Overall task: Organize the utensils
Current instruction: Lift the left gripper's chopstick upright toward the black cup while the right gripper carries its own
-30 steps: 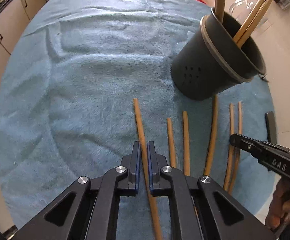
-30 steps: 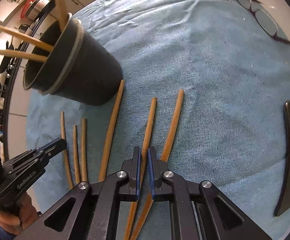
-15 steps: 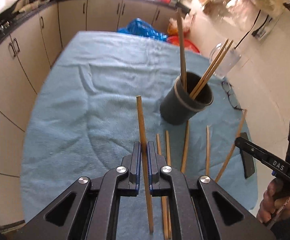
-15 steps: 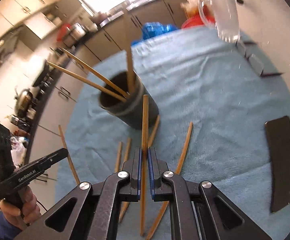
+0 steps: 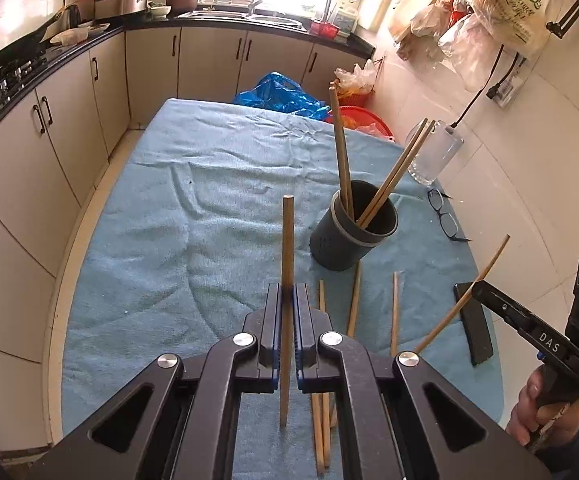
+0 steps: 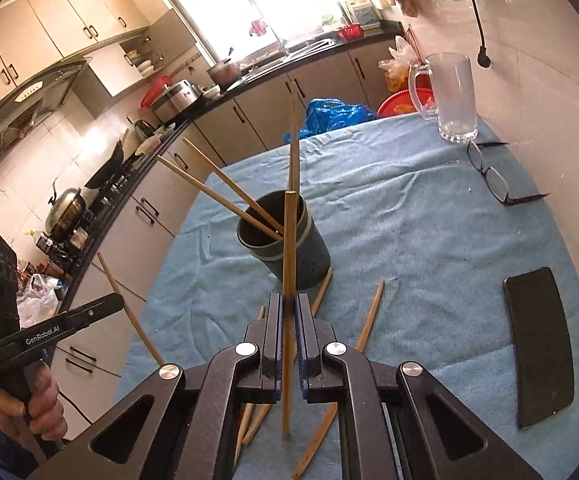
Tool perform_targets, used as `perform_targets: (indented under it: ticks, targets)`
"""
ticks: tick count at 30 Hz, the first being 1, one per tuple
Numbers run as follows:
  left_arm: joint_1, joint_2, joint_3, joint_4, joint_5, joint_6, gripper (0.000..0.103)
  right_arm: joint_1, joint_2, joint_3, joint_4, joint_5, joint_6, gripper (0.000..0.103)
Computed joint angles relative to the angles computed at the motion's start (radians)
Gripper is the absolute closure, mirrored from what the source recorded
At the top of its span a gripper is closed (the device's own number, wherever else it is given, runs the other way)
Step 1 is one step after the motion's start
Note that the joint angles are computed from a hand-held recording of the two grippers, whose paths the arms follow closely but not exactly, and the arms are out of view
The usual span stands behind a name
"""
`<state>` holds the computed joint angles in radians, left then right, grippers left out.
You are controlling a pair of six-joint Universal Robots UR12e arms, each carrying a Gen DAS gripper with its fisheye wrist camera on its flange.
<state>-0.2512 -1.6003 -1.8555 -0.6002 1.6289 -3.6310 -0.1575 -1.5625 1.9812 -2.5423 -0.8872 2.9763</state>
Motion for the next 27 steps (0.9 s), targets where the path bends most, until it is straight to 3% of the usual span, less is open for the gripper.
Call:
perform_targets:
  ticks: [16, 22, 24, 26, 27]
  targets:
    - [-0.001, 0.005, 0.002, 0.028, 0.012, 0.005, 0.103, -0.015, -0.011, 0.005, -0.042, 0.026, 0.014, 0.097]
    - [0.020, -0.003, 0.011, -0.022, -0.038, -0.002, 0.103, -0.019, -0.012, 0.002, -0.040, 0.026, 0.018, 0.097]
    - [0.042, -0.014, 0.020, -0.064, -0.091, -0.014, 0.097, -0.021, -0.014, 0.003, -0.037, 0.027, 0.020, 0.097]
    - [0.068, -0.034, 0.032, -0.113, -0.158, -0.022, 0.081, -0.024, -0.016, 0.003, -0.040, 0.030, 0.021, 0.097]
    - [0.082, -0.047, 0.036, -0.121, -0.192, -0.027, 0.078, -0.026, -0.017, 0.002, -0.039, 0.032, 0.020, 0.097]
